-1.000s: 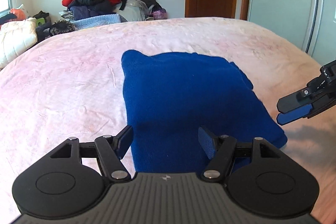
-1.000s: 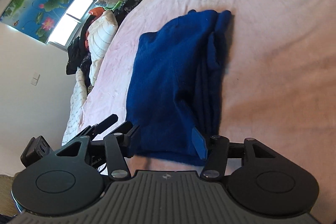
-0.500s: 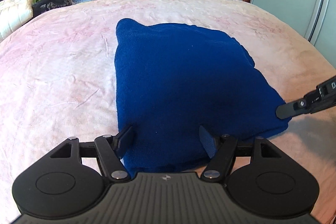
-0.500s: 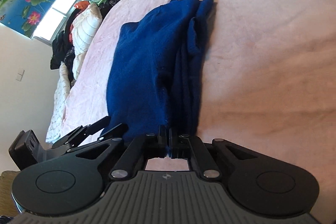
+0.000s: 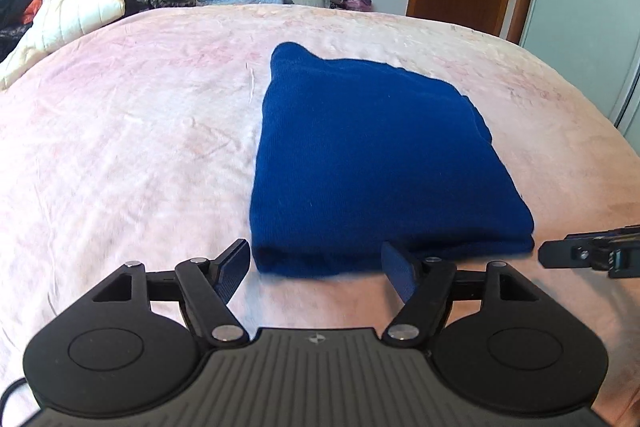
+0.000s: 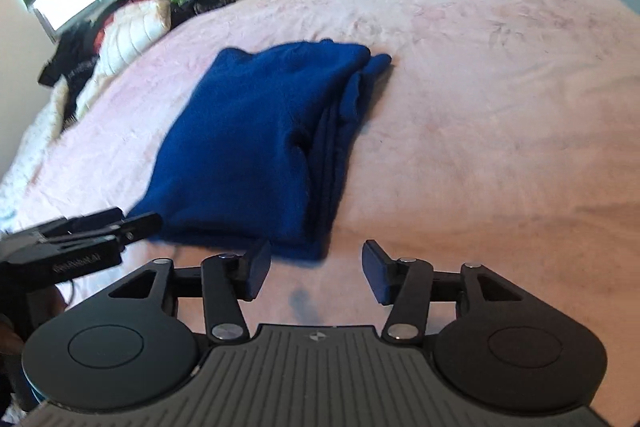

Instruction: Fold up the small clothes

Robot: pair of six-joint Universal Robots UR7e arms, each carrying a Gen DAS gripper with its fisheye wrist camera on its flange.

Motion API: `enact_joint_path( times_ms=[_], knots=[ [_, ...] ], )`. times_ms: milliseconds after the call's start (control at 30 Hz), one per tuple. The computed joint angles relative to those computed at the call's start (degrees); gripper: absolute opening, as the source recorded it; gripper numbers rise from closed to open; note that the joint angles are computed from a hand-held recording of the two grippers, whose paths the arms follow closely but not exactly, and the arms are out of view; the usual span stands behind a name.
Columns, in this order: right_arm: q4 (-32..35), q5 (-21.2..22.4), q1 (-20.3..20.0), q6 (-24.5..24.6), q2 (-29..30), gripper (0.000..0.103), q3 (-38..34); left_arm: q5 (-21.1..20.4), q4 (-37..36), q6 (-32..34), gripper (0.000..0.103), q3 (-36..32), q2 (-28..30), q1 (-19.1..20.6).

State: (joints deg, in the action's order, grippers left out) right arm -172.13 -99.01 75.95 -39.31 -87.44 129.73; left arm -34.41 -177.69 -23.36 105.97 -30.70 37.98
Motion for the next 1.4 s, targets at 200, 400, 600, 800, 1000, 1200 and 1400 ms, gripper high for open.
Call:
enact_joint_path(
  times_ms=[200, 400, 600, 800, 1000, 1200, 1400],
  knots=[
    [-19.4, -2.1, 0.6, -5.9, 6.1, 0.085, 5.8, 4.8, -0.5, 0.7, 0.088, 0.0, 3.3, -0.8],
    [-46.4, -3.4, -0.8, -8.6, 15.9, 0.102, 9.1, 8.8, -10.5, 2.7, 0.103, 0.9, 6.2, -0.5],
    [-50.6, -5.6, 0.2, -7.3, 19.1, 0.103, 7.6, 9.1, -10.7, 2.6, 0.103, 1.0, 6.4, -0.8],
    [-51.1, -5.1, -0.1, -7.0, 19.4, 0.103, 7.7, 8.4, -11.8, 3.9, 0.103, 1.4, 6.2, -0.6],
    [-51.5, -5.3, 0.0, -7.2, 19.5, 0.103, 7.7, 8.3, -11.8, 4.2, 0.103, 1.3, 6.1, -0.6],
    [-51.2, -4.6, -0.4, -7.0, 19.4, 0.102, 7.7, 8.0, -12.3, 5.1, 0.103, 0.8, 6.4, -0.2],
    [-51.1, -4.1, -0.6, -7.0, 19.3, 0.102, 7.7, 7.9, -12.4, 5.2, 0.103, 0.8, 6.3, -0.2]
  ],
)
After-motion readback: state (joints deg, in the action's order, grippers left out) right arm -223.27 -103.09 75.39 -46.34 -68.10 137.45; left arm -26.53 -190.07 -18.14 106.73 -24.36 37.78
